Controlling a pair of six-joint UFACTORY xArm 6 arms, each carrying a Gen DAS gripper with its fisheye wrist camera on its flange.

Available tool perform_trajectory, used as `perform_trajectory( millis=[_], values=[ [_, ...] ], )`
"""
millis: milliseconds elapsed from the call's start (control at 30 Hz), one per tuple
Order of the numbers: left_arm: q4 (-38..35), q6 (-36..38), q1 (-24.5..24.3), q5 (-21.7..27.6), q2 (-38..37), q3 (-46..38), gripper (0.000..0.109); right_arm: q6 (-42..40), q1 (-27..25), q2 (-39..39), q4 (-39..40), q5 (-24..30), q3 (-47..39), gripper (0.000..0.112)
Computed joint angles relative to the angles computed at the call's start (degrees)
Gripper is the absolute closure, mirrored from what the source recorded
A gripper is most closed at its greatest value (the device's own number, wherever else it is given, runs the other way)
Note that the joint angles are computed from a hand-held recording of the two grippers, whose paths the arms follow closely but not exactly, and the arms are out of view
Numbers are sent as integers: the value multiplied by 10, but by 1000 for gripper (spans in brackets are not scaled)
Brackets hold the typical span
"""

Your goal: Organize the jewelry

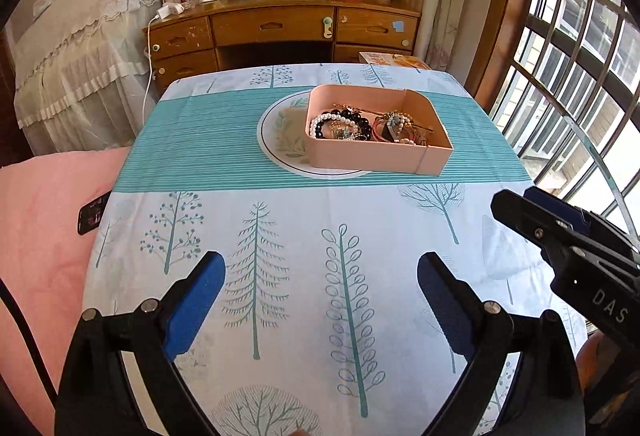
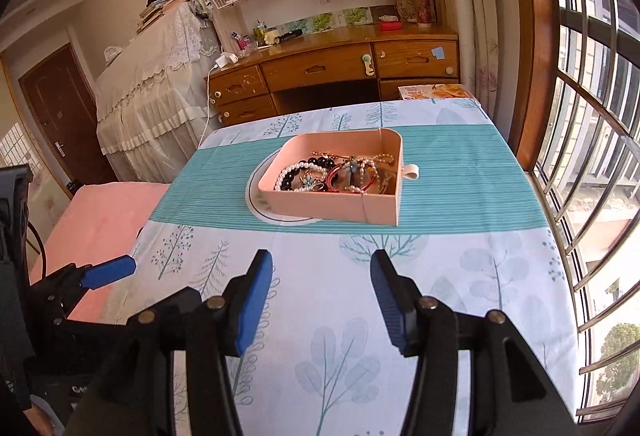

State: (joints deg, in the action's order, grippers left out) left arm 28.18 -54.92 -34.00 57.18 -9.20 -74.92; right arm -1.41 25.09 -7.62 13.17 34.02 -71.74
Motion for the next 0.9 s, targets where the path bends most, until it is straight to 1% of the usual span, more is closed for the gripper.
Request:
perform_trajectory(
  millis=[67, 100, 133, 233, 333, 400, 467, 567, 800, 900],
  values=[
    [18, -34, -12, 2, -20, 21, 10, 8, 2, -27, 10, -11, 32, 60],
    [28, -49, -18, 8, -27, 28, 7, 15, 4, -40, 9, -20, 49, 60],
    [40, -62, -24, 14, -32, 34, 7, 28, 8, -52, -4, -32, 66, 60],
    [78, -102, -45, 32, -47, 50, 7, 74, 21, -84, -54, -73, 113, 60],
    [115, -139, -65, 51, -61, 66, 7, 132, 29, -110, -120, -112, 152, 60],
    [128, -153, -74, 63, -64, 70, 7, 165, 31, -123, -160, -128, 170, 60],
    [147, -165, -84, 76, -66, 71, 7, 190, 32, -132, -196, -140, 182, 60],
    [168, -179, -97, 96, -68, 71, 7, 202, 34, -141, -214, -151, 193, 60],
    [194, -210, -108, 109, -81, 83, 7, 228, 41, -152, -257, -166, 206, 59],
    [197, -214, -109, 109, -83, 87, 7, 226, 43, -151, -257, -167, 206, 59]
  ],
)
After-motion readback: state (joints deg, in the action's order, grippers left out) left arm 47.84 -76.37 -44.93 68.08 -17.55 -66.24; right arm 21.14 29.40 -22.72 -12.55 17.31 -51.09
